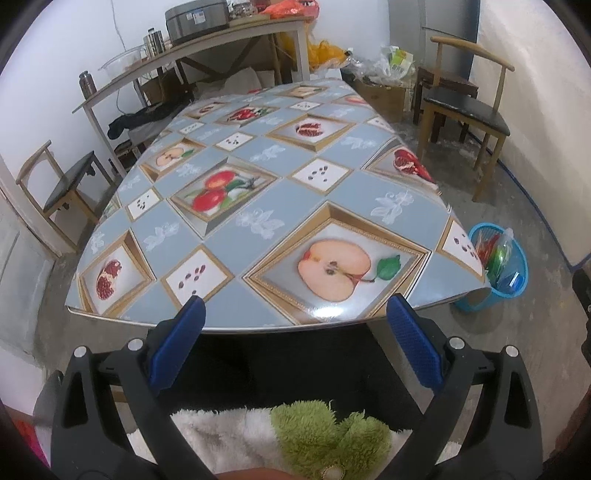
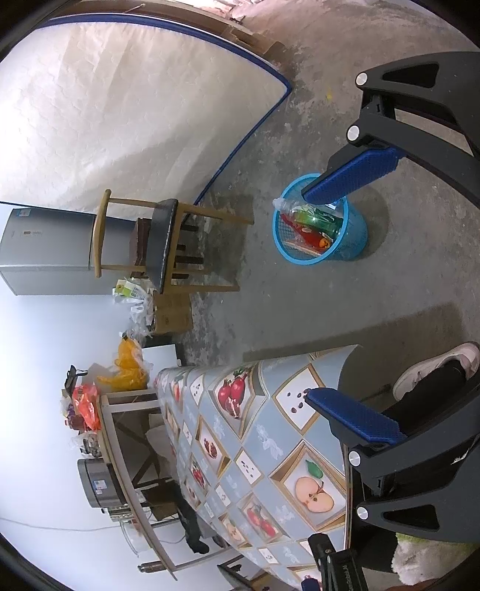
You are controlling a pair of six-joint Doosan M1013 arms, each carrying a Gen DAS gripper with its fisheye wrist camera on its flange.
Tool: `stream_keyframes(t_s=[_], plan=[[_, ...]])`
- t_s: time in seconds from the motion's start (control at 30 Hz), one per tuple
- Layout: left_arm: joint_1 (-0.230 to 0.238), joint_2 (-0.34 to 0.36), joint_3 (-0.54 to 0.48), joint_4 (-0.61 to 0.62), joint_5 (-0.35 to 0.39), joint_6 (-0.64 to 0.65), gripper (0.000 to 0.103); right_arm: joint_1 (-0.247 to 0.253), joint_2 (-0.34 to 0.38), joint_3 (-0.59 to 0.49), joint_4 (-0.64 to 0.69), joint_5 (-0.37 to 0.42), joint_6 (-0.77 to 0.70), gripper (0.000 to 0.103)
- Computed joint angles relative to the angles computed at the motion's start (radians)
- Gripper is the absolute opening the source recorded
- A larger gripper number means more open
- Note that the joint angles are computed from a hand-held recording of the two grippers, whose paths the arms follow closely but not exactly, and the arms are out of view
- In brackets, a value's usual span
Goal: Collect trash
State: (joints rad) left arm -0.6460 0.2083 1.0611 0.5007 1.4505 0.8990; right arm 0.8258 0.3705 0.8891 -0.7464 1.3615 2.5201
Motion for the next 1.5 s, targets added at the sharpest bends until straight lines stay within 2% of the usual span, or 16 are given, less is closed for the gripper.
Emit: stream_keyframes(t_s=[1.5], plan=[[0.000,0.000,-0.003,-0.002,0.002,0.001,0.095,-0.003,0.016,-0.034,-0.010,0.015,-0.044,0.097]])
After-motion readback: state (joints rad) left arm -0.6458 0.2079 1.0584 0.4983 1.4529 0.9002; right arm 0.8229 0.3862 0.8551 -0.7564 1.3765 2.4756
